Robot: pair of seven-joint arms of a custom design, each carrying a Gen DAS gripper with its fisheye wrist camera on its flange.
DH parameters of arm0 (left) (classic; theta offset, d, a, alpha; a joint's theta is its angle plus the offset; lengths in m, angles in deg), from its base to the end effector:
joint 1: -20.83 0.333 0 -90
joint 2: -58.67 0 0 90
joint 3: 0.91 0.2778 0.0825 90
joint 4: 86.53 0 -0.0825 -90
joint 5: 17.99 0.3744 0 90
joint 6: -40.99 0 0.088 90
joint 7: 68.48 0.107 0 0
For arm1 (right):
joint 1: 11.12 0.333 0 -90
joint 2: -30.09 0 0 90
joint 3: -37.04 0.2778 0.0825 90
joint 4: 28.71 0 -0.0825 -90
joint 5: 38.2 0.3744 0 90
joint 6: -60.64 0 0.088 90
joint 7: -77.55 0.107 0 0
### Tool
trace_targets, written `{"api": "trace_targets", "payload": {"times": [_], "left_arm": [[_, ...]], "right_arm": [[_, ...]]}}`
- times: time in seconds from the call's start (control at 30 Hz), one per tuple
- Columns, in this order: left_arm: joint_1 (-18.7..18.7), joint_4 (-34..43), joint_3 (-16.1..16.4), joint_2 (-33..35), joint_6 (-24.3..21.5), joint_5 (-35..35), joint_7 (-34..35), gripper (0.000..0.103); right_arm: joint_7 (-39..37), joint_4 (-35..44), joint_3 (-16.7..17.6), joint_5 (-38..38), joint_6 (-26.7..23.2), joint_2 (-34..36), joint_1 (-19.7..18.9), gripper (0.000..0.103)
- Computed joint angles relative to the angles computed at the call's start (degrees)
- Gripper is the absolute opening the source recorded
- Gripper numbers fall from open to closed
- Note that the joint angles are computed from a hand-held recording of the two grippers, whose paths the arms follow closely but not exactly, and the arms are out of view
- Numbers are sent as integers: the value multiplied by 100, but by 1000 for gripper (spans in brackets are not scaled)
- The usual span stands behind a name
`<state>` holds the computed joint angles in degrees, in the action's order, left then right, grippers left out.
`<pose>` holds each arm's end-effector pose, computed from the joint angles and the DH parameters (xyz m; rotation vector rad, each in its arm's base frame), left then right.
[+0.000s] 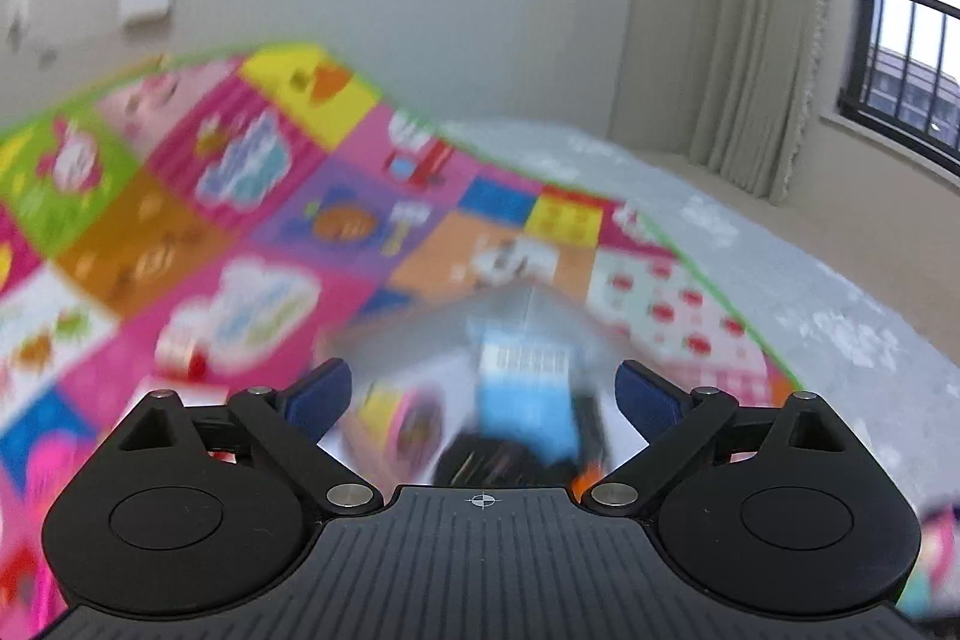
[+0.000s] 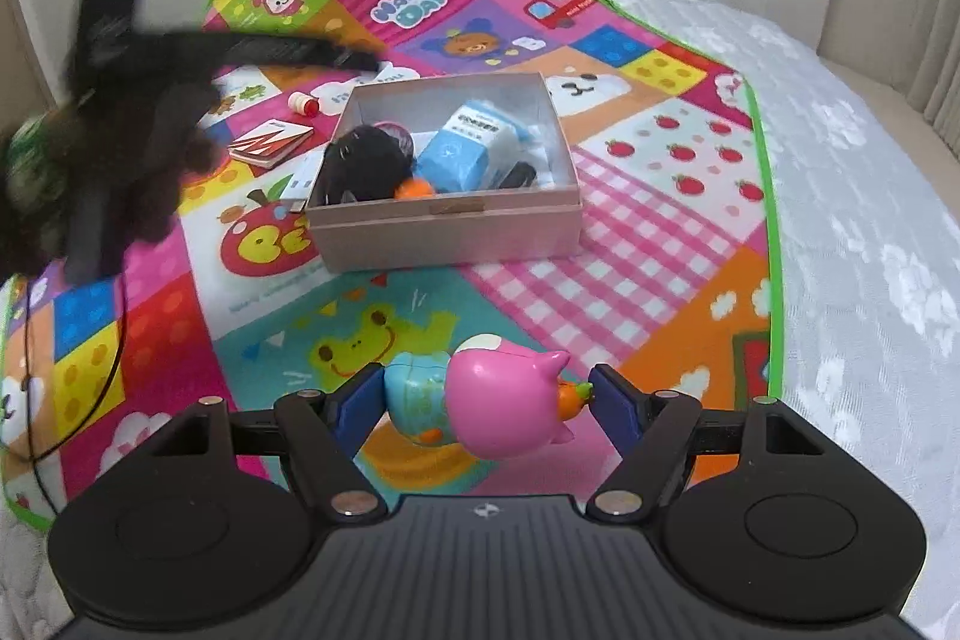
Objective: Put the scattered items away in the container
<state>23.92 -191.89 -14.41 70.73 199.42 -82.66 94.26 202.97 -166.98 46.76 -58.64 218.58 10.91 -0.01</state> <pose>0.6317 -0.0681 0.4452 -1.2672 2.1210 -1.2256 0.4508 0.1908 0.4789 -1.8246 1.7513 -0.6250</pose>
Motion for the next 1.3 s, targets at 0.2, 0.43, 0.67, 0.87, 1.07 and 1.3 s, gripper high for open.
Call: {"api": "trace_targets", "payload": {"times": [0.2, 0.43, 0.67, 0.87, 1.07, 1.3], "left_arm": [[-19, -1206, 476, -699, -222, 1758, -706, 100], [70, -1129, 723, -868, -1041, 2659, -1946, 101], [121, -1217, 809, -962, -875, 2491, -1694, 102], [266, -1141, 907, -750, -679, 2947, -2254, 103], [402, -1286, 1036, -588, 555, 3825, -3267, 103], [79, -1098, 2207, -20, 1941, 6315, -6101, 103]], "right_arm": [[56, 902, -9, -500, 107, 846, -131, 74], [1055, 2757, -428, -1445, 213, 2356, -6, 74], [972, 3532, -828, -388, 139, 2972, 303, 86], [689, 3555, -849, -276, -170, 2997, 664, 87], [5, 4138, -611, -17, -282, 3468, 1077, 86], [-678, 6086, -544, 495, -991, 4900, 1713, 86]]}}
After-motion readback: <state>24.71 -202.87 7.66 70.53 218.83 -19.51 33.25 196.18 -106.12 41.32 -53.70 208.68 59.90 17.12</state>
